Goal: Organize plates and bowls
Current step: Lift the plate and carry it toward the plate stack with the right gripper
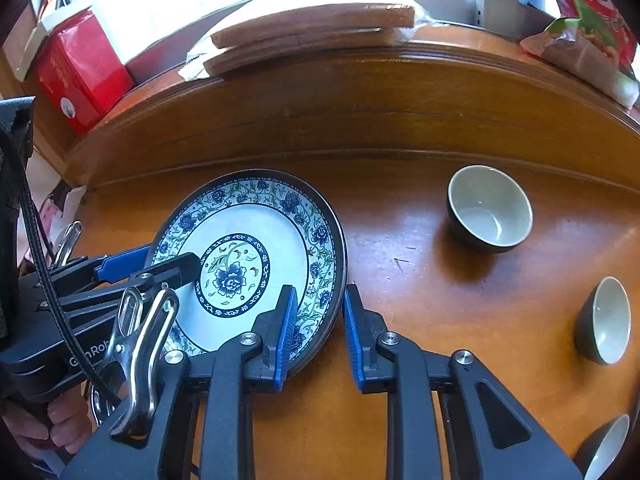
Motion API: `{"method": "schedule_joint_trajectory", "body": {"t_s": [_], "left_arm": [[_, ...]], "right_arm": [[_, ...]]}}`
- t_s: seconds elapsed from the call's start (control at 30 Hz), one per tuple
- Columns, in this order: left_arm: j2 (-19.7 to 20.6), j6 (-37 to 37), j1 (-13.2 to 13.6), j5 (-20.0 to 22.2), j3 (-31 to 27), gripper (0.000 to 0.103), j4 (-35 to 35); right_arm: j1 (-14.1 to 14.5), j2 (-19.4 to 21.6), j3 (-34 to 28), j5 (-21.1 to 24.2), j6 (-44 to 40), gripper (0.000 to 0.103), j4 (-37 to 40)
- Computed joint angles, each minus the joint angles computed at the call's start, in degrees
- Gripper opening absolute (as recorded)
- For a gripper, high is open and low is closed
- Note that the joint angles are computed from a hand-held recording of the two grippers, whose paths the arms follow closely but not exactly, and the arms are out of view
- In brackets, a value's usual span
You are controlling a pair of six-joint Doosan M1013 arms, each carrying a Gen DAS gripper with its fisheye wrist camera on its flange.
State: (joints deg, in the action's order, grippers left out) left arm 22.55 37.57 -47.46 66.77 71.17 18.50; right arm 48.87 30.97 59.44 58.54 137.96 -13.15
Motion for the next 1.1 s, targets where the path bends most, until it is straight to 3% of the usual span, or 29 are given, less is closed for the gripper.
{"method": "schedule_joint_trajectory", "body": {"t_s": [0.5, 1.1], "left_arm": [[-2.91, -0.14, -1.75, -0.29, 2.1, 0.046, 0.31], [-2.13, -0.84, -5.12, 1.88, -2.41, 0.046, 1.93]], "right_arm": [[1.0, -3.37, 3.6, -1.89, 5.6, 0.025, -2.34], [2.13, -7.82, 8.3, -3.33, 10.97, 0.025, -6.72]]}}
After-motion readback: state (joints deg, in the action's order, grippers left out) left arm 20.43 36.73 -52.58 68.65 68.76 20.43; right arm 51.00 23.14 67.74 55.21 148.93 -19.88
